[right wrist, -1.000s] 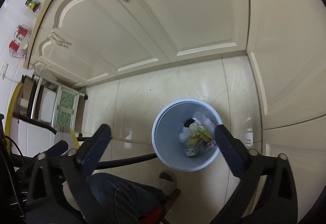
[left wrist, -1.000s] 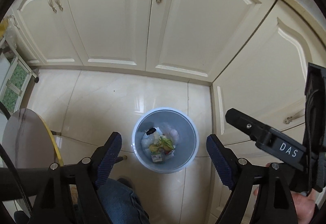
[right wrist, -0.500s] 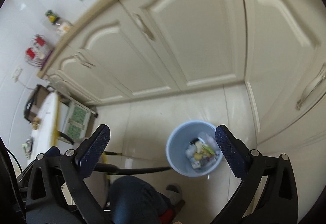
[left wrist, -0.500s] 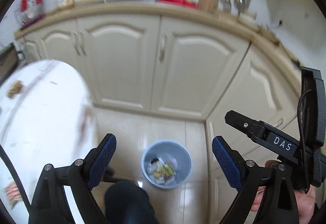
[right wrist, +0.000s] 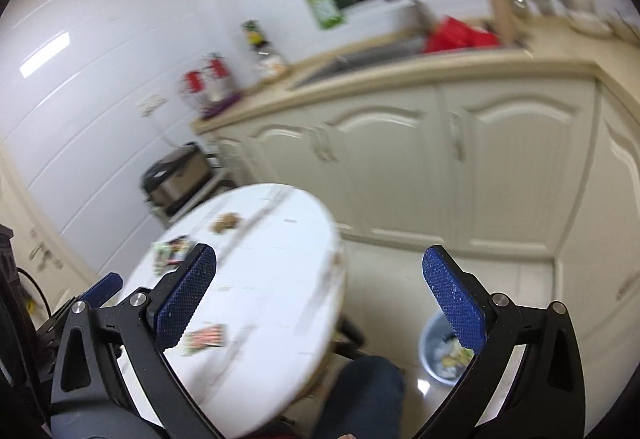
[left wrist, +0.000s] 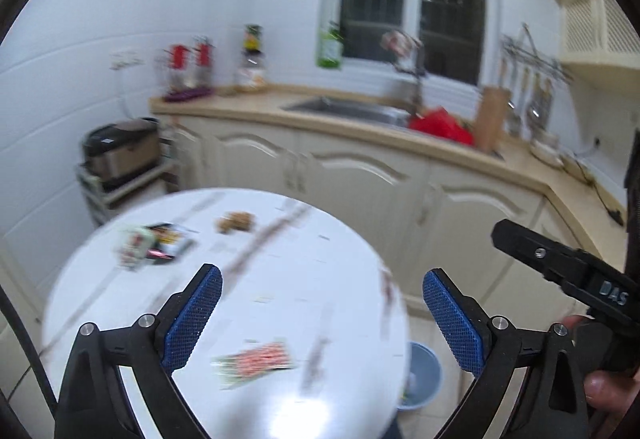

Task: Collect trash
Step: 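Return both tools from the bin to the table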

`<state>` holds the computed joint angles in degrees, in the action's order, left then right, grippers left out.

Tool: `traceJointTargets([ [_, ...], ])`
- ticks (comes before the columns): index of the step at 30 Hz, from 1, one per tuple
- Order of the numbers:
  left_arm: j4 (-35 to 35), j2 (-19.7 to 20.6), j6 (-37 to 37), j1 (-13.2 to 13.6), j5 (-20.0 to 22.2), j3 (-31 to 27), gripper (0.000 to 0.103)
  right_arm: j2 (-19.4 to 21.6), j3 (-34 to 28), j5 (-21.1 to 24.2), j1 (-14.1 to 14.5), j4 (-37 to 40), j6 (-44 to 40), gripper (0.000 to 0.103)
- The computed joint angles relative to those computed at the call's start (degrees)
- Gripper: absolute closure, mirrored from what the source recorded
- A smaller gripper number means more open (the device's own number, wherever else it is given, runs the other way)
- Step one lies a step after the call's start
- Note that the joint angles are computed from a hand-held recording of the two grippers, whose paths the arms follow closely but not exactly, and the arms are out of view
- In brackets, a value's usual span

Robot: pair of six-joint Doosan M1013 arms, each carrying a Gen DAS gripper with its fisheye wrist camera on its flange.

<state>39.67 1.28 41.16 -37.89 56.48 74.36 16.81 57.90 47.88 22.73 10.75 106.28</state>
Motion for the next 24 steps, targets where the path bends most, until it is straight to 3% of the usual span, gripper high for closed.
traceJointTargets([
  [4, 8.3, -5.0, -7.2, -3.2, 4.1, 4.2, 0.001, 1.2, -3.7, -0.6, 3.6, 0.4, -3.5, 0.0],
  [5, 9.2, -4.9, -7.7, -2.8, 4.2, 4.1, 0.001, 1.4, -4.4, -0.8, 4.5, 0.4, -4.2, 0.0],
  [11, 18.3, -9.4, -15.0, -6.5, 10.9, 8.3, 0.001, 2.3, -7.1, -1.8, 8.8, 1.6, -10.4, 0.0],
  [19, 22.9, -13.1, -20.5, -10.4, 16.5, 12.2, 0.001, 2.9, -8.3, -1.7, 12.3, 2.6, -17.6, 0.0],
  [24, 23.6, -13.9, -23.0, -11.1, 17.8, 13.5, 0.001, 2.9, -8.0, -1.5, 13.1, 2.0, -19.4, 0.0],
])
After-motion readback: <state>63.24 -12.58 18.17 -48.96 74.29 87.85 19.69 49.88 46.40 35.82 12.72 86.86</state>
